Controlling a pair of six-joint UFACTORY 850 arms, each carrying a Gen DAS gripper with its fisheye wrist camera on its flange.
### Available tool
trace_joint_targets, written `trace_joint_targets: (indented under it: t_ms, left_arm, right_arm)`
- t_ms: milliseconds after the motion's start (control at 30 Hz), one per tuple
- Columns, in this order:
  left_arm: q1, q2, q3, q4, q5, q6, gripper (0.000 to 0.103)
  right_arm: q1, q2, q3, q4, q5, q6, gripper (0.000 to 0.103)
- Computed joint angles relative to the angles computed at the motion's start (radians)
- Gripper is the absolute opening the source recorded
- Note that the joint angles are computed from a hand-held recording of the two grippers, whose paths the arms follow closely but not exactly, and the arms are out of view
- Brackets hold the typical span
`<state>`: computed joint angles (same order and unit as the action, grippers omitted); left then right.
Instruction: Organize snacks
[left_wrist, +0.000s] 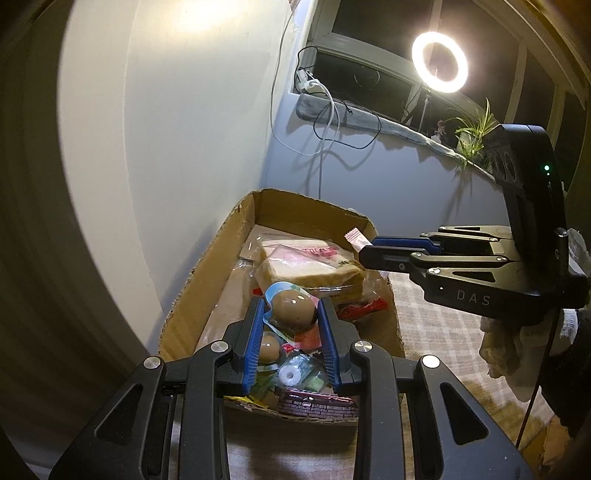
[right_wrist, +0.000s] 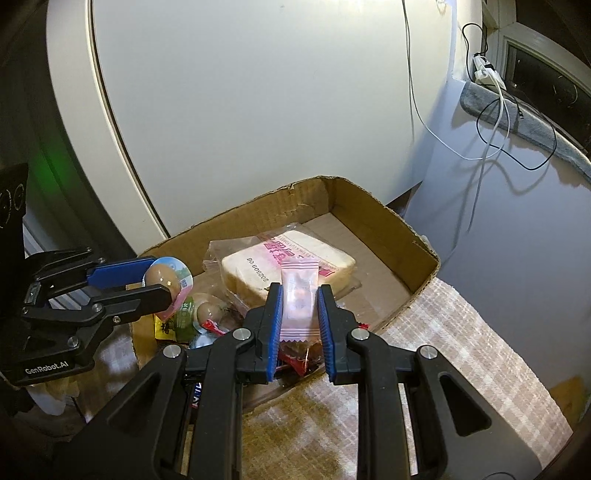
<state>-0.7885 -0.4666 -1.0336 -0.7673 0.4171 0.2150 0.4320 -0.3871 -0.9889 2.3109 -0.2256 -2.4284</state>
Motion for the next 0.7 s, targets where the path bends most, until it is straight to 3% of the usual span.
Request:
trace_joint_targets:
  t_ms: [433, 633, 700]
  left_arm:
    - [-0.021, 0.006, -0.003, -0.097, 0.022, 0.088, 0.028]
    - [-0.036, 0.017, 0.009, -0.128, 0.044, 0.113, 0.029]
    - [-0.046, 0.025, 0.015, -0.152, 0.055, 0.135, 0.035]
  right_arm:
    - [0.005, 0.022, 0.022, 0.036, -0.013, -0.042, 0.022]
    - [0.006, 0.047, 0.043, 0.105, -0.018, -0.105, 0.038]
    - [0.006, 0.064, 0.059, 0.132, -0.025, -0.129, 0.044]
